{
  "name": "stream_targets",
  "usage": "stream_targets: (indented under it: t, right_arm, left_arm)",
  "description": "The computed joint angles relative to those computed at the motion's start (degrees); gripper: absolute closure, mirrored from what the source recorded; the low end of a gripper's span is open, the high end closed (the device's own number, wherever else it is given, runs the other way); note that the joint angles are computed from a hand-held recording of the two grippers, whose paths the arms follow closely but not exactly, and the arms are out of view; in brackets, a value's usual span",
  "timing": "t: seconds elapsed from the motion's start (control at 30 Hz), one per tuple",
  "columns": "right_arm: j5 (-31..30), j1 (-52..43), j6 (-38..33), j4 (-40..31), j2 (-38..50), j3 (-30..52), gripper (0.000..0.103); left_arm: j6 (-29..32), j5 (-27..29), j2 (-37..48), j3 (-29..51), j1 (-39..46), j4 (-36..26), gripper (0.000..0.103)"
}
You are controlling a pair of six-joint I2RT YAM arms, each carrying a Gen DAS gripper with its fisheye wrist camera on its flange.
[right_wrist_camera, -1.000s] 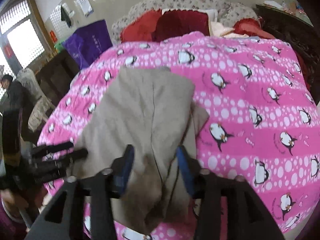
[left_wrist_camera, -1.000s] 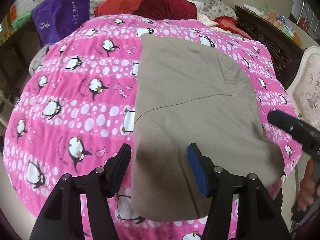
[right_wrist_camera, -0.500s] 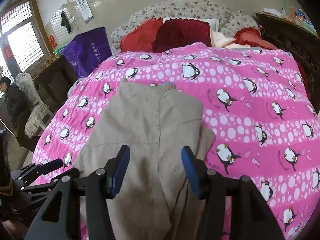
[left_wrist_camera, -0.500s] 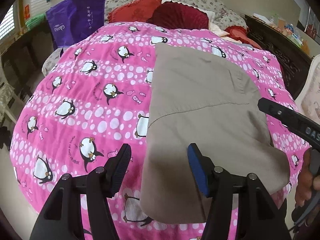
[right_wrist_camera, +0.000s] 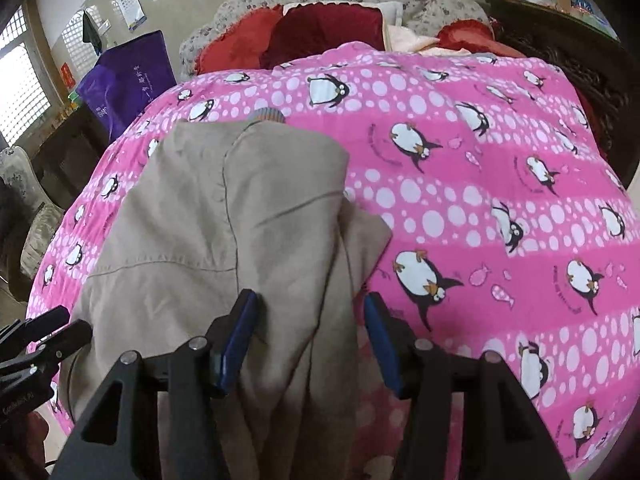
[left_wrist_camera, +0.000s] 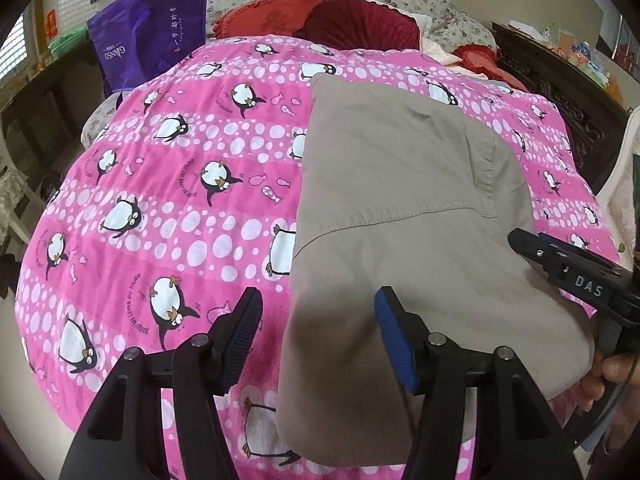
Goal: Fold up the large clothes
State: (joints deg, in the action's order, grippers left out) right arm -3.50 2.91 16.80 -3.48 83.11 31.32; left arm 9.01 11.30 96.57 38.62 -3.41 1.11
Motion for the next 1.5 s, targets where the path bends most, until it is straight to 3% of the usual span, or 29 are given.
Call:
stream_targets:
  t: [0.23, 0.47, 0.63, 1.13, 1.5]
  right_arm:
    - [-2.57, -1.65, -1.01, -6.45, -7.79, -0.79, 0.044]
    - [-4.78, -2.18, -1.84, -14.39, -19.37, -2.32, 0.034]
    - [-2.56, -0.21, -0.87, -17.59, -24.21, -3.15, 0.032]
    - [9.07, 14.56, 4.57, -19.02, -27.43, -2.7, 0.028]
    - [10.73, 15.84, 4.9, -19.02, -28.01, -2.92, 0.025]
  left_arm:
    - [0.76, -0.74, -0.11, -0.28, -0.54, 0.61, 0.056]
    - [0.61, -0.29, -0.76, -0.23, -0.6, -1.01, 0.056]
    - [1.36, -0.72, -2.37, -1.04, -0.95, -1.63, 0.056]
    - [1.08, -3.07, -11.11, -4.45, -0.36, -1.13, 0.056]
    - [1.26, -2.94, -12.49, -5.58, 0.24, -0.17, 0.056]
